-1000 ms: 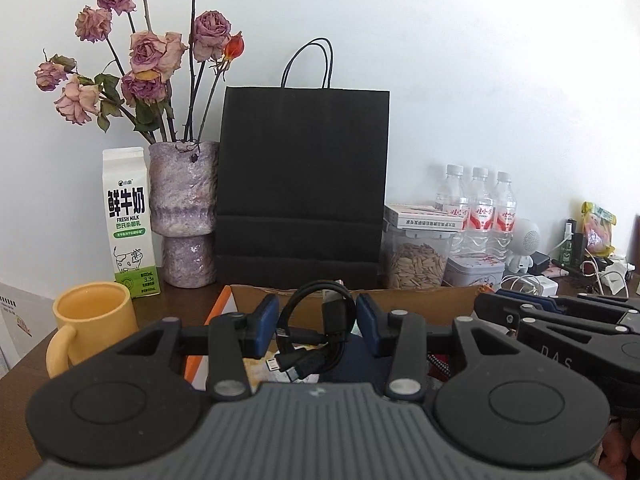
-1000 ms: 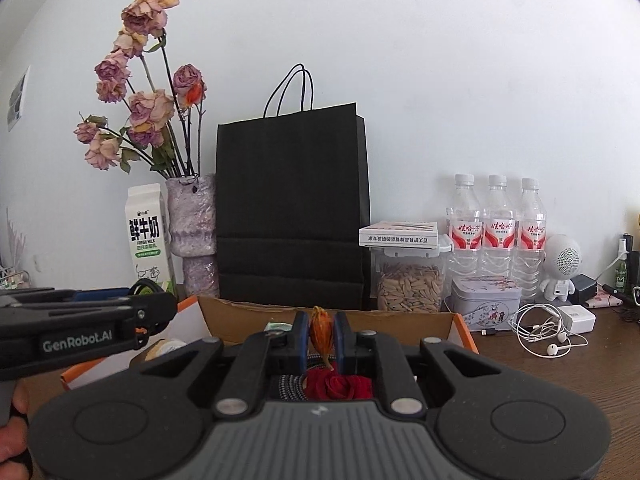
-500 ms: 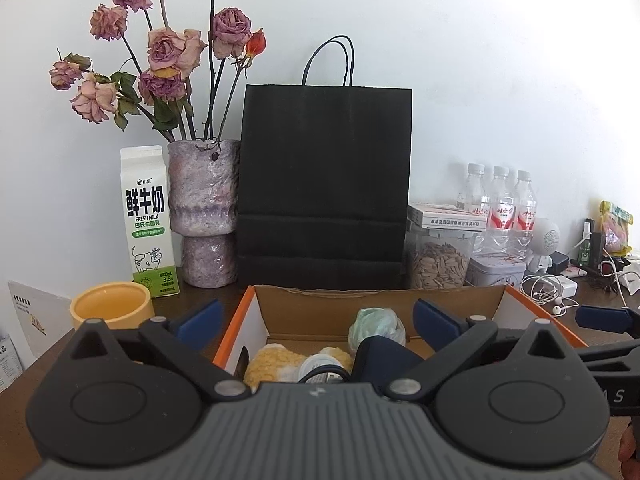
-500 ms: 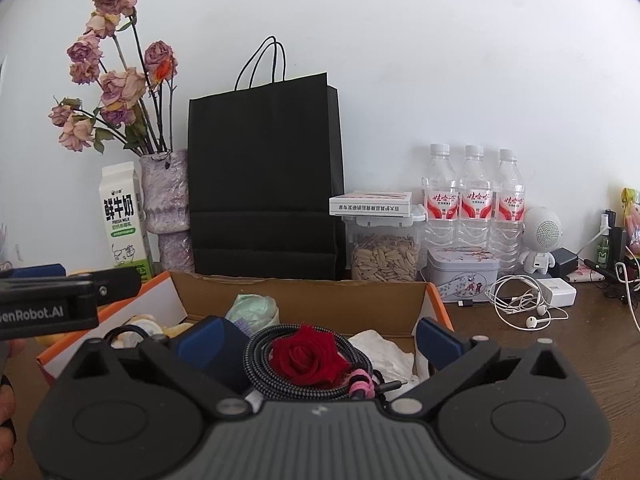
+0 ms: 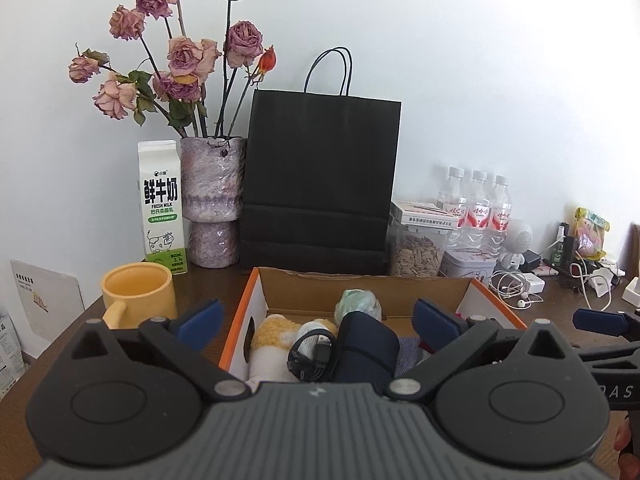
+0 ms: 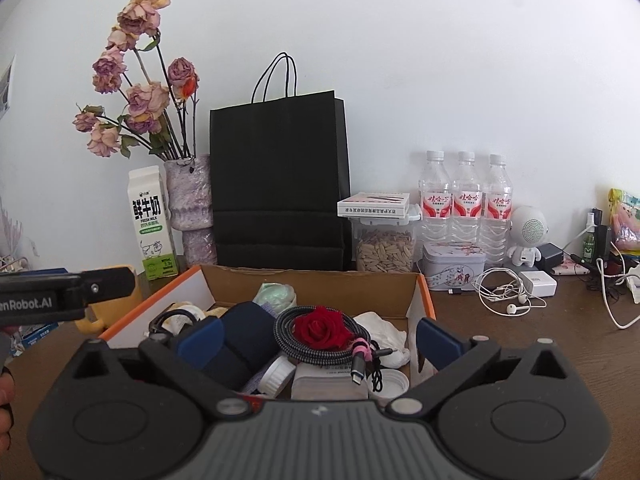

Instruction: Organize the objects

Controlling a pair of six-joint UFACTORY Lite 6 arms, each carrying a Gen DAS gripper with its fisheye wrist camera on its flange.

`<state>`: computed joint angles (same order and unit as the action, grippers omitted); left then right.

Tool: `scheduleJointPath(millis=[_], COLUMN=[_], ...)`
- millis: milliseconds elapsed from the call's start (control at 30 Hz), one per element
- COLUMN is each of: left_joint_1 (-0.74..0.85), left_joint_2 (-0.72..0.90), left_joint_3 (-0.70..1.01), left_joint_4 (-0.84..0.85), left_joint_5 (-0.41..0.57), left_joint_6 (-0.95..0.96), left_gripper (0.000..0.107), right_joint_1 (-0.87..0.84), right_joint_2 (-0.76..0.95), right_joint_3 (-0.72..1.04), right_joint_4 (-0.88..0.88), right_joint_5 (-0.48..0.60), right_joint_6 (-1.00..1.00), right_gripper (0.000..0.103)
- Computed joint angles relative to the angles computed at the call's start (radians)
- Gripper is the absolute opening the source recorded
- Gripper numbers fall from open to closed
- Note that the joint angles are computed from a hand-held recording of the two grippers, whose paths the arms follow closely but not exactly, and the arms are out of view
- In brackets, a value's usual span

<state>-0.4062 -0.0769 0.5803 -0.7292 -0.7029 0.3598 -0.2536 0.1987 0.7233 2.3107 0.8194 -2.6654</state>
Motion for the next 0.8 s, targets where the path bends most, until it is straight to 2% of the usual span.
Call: scheduleJointPath(millis=[133, 333, 533, 800], left_joint_1=[-0.055, -0.159, -0.269, -0.375], left_joint_2=[-0.151, -0.316, -0.414, -0.497], left_joint_3=[-0.092, -0.203, -0.306, -0.376], left_joint_4=[-0.136, -0.404, -0.59, -0.745], left_joint_5=[0.039, 0.081, 0.064, 0.018], left_joint_6=[0.107, 0.333, 0.438, 0.503], left_gripper=[0.103, 0.103, 0.103, 0.103], right_joint_1=[-0.073, -0.211, -0.301, -0.38], right_joint_2=[-0.15, -0.302, -0.387, -0.456], right_joint_3=[-0.126, -0.25, -0.342, -0.417], right_joint_4=[-0.086, -0.304, -0.443, -0.547], right_joint_5=[-0.006, -0.002, 0.014, 0.042], right_joint_6=[0.046, 0.191, 0.243, 0.269], right_gripper=[0.103, 0.103, 0.103, 0.103])
